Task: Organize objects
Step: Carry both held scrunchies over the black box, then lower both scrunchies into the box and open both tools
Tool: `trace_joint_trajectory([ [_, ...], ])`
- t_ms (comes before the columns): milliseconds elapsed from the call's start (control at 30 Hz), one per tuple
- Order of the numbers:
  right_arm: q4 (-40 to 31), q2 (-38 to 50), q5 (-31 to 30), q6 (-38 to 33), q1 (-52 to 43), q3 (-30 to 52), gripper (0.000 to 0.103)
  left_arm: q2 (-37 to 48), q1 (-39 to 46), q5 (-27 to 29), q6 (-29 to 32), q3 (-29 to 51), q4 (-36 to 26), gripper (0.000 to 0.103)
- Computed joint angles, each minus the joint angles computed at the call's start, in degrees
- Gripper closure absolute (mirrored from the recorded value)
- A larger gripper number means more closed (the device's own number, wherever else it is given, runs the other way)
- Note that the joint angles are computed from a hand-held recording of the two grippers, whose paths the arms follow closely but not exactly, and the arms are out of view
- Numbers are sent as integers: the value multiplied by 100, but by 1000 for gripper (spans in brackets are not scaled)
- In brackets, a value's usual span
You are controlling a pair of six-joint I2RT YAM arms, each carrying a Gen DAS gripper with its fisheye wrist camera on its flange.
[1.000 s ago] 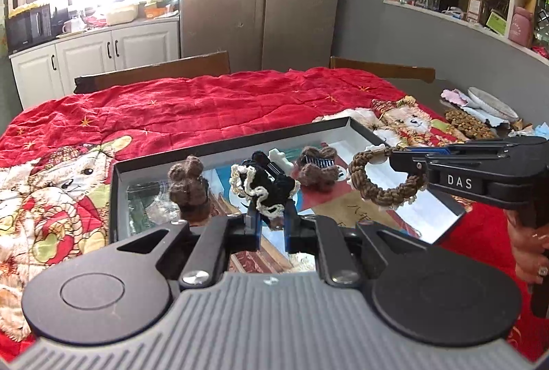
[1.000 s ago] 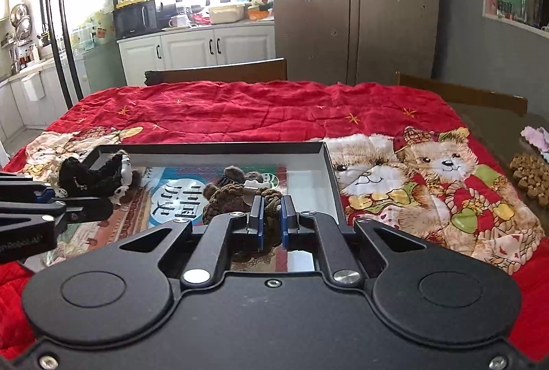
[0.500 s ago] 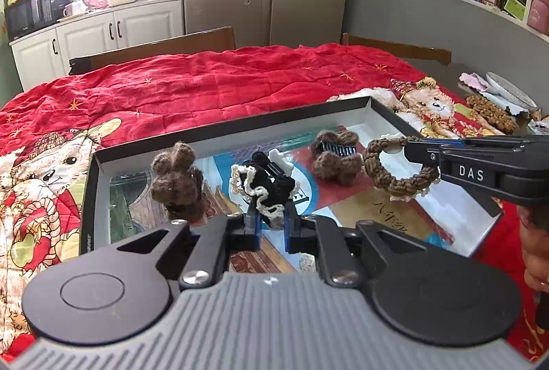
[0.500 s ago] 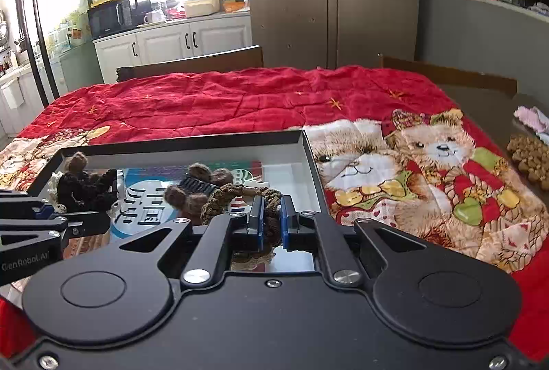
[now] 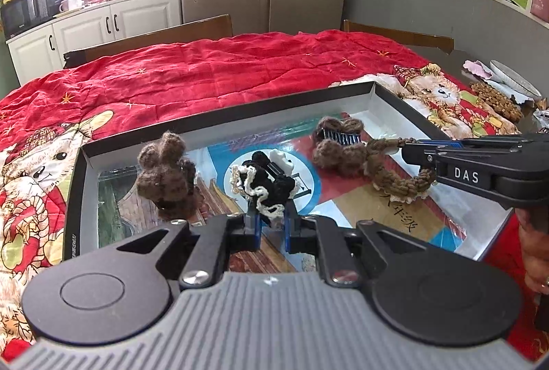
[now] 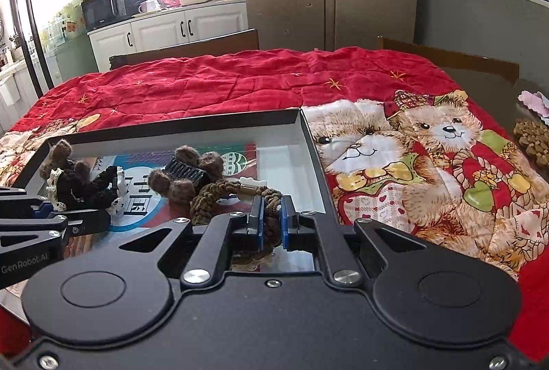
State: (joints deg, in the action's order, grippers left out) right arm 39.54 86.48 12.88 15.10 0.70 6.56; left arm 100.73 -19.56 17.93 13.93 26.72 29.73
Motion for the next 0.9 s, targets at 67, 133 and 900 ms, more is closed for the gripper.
trace_joint_trajectory([
  [67,49,93,-21,-2,-14,13,94,44,-10,-21,8,16,3,88],
  [133,75,156,-38,-8,-20,29,93,91,-22,-41,14,35,4,88],
  [900,164,263,21,-121,34,42,92,128,-81,-149,18,-40,220,87],
])
